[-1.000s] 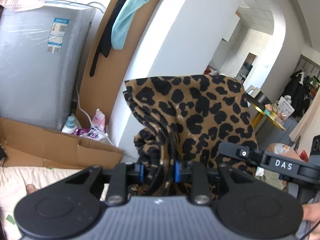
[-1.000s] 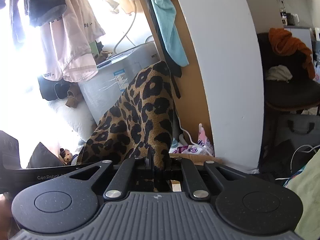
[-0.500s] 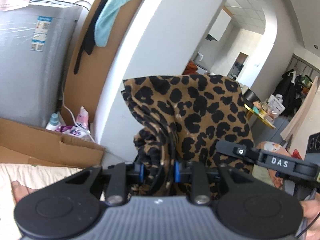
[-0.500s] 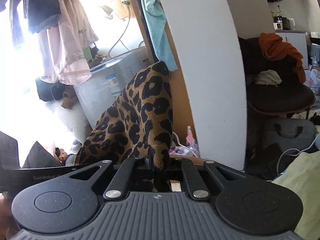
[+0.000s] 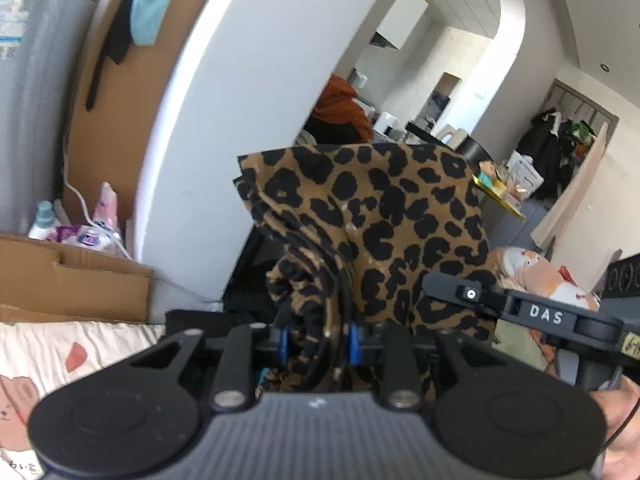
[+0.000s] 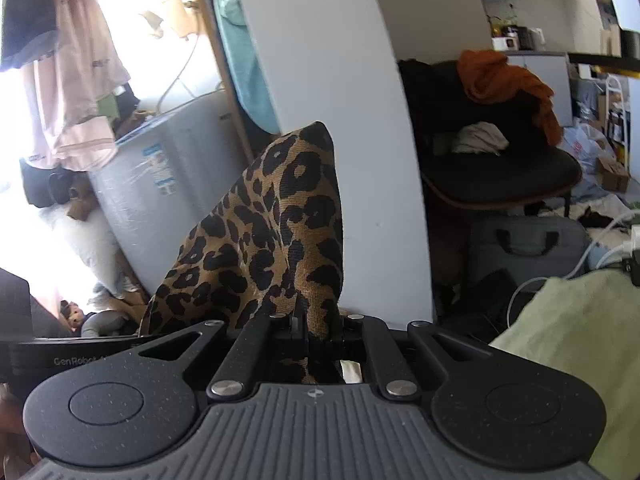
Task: Fold clothes
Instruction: 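Carry the held skirt with both grippers toward the dark clothes pile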
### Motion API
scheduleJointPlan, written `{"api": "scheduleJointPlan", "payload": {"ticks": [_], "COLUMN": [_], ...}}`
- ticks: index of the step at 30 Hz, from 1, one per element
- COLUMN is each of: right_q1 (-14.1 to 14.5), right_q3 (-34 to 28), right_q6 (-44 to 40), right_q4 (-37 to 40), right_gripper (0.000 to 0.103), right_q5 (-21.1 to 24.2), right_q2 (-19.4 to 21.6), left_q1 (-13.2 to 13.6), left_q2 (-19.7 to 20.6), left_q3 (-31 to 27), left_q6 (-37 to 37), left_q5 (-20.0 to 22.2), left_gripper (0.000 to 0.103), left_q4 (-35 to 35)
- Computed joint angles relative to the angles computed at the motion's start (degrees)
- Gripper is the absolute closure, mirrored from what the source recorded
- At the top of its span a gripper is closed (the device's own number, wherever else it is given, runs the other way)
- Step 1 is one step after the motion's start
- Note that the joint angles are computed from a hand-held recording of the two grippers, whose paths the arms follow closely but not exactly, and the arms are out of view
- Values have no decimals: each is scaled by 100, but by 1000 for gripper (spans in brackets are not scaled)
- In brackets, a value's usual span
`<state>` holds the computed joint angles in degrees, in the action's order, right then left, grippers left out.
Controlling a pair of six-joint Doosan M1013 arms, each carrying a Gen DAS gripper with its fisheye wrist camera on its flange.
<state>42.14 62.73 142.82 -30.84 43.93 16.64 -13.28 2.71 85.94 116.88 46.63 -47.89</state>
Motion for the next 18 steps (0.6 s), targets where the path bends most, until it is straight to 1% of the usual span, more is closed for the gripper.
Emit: {"api": "scheduleJointPlan", "payload": {"ticks": [4, 8, 18], "right_q1": [-98, -200, -540], "right_q3": [264, 431, 670], "right_q6": [166, 243, 172], "right_q4": [-77, -46, 299], "right_gripper": [97, 97, 97], "right_q5": [-119, -199, -522], "right_q2": [-28, 33, 372], "left_q1": [-37, -55, -52], "left_q2": [160, 355, 907], "left_q3": [29, 68, 123], "left_q6": [167, 303, 605], "left_q5": [70, 45, -87], "left_gripper": [75, 75, 75], "left_q4": [-74, -131, -448]}}
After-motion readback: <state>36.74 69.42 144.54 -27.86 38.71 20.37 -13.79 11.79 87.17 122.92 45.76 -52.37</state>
